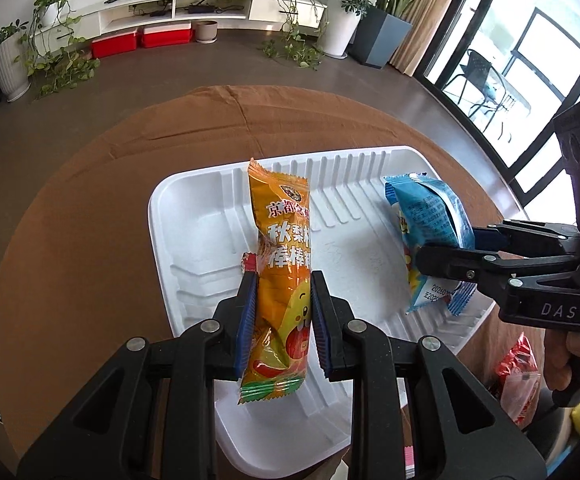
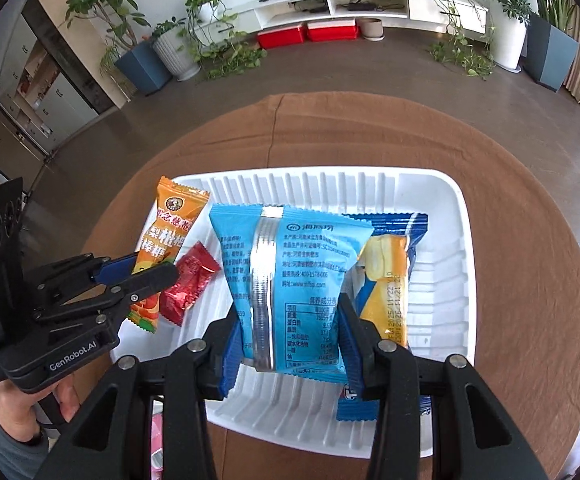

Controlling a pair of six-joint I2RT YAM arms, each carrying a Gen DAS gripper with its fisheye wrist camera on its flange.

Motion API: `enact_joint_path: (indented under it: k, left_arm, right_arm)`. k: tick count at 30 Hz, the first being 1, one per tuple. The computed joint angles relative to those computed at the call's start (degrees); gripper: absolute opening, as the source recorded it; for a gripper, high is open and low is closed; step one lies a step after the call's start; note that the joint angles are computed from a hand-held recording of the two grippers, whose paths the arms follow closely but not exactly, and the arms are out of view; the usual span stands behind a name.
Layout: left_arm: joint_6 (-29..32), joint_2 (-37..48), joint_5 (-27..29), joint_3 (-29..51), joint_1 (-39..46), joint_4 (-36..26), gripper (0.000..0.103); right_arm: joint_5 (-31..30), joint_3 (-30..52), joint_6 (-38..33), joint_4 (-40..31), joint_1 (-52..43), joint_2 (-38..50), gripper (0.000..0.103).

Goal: Organize snacks
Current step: 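Carry both snacks over the white tray and open both grippers to drop them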

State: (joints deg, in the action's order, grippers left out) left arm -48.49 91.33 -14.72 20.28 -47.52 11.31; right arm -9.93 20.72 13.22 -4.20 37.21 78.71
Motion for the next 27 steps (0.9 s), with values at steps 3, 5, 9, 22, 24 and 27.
enact_joint_path:
  k: [3, 5, 9, 22, 24, 27]
  left_arm:
    - [0.54, 4.56, 0.24, 2.05, 0.06, 1.61, 0.024]
    - [1.08, 6.4, 0.5, 3.08, 0.24, 2.14, 0.024]
    - [2.08, 8.94, 0.8, 4.32, 0.97, 3.26, 0.024]
    - [2.04, 8.86, -0.62, 4.05, 0.2, 3.06, 0.024]
    - [0.85, 7.25, -1.72, 3.37, -1.28, 1.93, 0.025]
    - [-1.8, 3.64, -4.22, 2.25, -3.31, -0.9, 0.045]
  right_arm:
    - [1.06, 0.92, 0.5, 1.63, 0.84, 3.31, 0.045]
    - [2.12, 0.73, 0.62, 2.34, 1.72, 4.09, 0.045]
    - [4.06, 0.89, 0.88, 3.75, 3.2, 6.93, 0.045]
    - [5.95, 0.28, 2.07, 5.64, 4.65, 9.04, 0.049]
    - [6.47, 0.03, 2.53, 5.54, 5.06, 8.15, 0.056]
    - [6.12, -0.81, 2.88, 3.99, 4.82, 4.33, 0.063]
